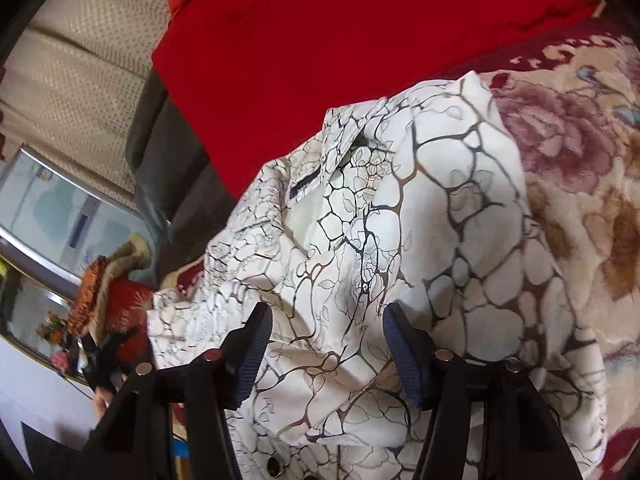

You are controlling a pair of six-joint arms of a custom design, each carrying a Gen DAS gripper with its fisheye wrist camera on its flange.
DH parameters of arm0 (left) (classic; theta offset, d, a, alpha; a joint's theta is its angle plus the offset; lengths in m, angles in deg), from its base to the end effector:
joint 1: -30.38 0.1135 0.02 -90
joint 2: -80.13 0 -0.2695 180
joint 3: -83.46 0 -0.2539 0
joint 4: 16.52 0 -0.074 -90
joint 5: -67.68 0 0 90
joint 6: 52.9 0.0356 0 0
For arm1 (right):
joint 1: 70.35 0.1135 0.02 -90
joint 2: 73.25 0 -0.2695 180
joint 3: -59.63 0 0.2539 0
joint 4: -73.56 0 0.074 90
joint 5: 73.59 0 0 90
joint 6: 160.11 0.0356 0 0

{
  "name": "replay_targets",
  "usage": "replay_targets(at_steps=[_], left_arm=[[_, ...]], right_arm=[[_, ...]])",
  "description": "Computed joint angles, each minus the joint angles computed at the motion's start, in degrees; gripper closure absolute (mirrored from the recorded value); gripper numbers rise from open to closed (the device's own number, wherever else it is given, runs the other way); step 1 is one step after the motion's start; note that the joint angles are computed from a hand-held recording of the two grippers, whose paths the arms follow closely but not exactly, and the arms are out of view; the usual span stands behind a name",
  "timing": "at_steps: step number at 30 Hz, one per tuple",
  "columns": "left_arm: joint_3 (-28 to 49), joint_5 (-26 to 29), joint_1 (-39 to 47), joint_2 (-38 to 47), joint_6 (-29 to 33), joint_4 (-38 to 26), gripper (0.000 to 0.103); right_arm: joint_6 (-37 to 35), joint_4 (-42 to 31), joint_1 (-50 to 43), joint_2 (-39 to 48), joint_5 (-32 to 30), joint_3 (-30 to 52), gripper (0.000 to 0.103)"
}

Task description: Fold large clothes

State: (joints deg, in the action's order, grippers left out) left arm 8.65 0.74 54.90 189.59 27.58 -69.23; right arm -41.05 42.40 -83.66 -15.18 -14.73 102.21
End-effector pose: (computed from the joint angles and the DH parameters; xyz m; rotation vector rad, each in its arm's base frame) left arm 0.3890 0.1621 0.2592 -0.5854 2.4273 -0.4077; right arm 0.1929 -0.0267 0.1984 0.6078 2.2900 0.7782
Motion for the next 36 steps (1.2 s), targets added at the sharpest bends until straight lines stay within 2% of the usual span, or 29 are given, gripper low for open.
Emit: replay_targets(at_steps=[6, 8, 9, 10, 11, 12, 15, 18, 25, 28, 31, 36], left_arm=[[14.8, -10.1, -5.5, 12.9, 2.4, -9.7, 0.021], [13.5, -11.3, -5.2, 13.6, 1.4, -7.3, 0.022], [11.5, -10.8, -4.8, 12.9, 1.0, -5.0, 0.037], [10.8, -10.2, -4.4, 12.8, 1.1, -4.1, 0.073], [11.2, -9.8, -4.1, 13.4, 1.8, -4.9, 0.088], [11.3, -10.1, -4.1, 13.5, 2.4, -5.5, 0.094], [5.0, -10.8, -3.8, 7.6, 4.8, -0.5, 0.097], [2.2, -8.6, -3.5, 1.6, 5.7, 0.4, 0.098], [4.2, -6.1, -10.0, -14.4, 10.0, -7.8, 0.098], [6.1, -7.3, -18.0, -20.3, 9.4, -11.6, 0.098], [8.5, -10.8, -29.9, -23.8, 7.9, -14.2, 0.098], [14.5, -17.9, -52.0, -19.8, 4.9, -20.3, 0.096]], right_arm=[[1.1, 2.7, 3.3, 3.0, 3.8, 0.4, 0.041], [0.0, 2.3, 3.5, 3.1, 4.5, 0.5, 0.041], [-0.2, 2.2, 3.8, 3.0, 4.9, 0.5, 0.041], [-0.3, 2.3, 4.2, 3.0, 5.2, 0.5, 0.041], [-0.6, 2.2, 4.3, 3.0, 5.3, 0.5, 0.041], [-0.7, 2.1, 4.2, 2.8, 5.2, 0.4, 0.041], [-0.7, 1.8, 3.3, 1.9, 4.2, 0.1, 0.042], [-0.7, 1.2, 2.2, 0.5, 2.8, -0.2, 0.042], [-1.2, -2.2, -2.2, -5.3, -1.0, -0.4, 0.042], [-2.3, -4.2, -6.0, -7.4, -3.8, 0.1, 0.042], [-4.3, -6.8, -12.8, -8.9, -8.8, 0.8, 0.042], [-9.3, -11.0, -26.0, -7.5, -17.7, 2.6, 0.041]])
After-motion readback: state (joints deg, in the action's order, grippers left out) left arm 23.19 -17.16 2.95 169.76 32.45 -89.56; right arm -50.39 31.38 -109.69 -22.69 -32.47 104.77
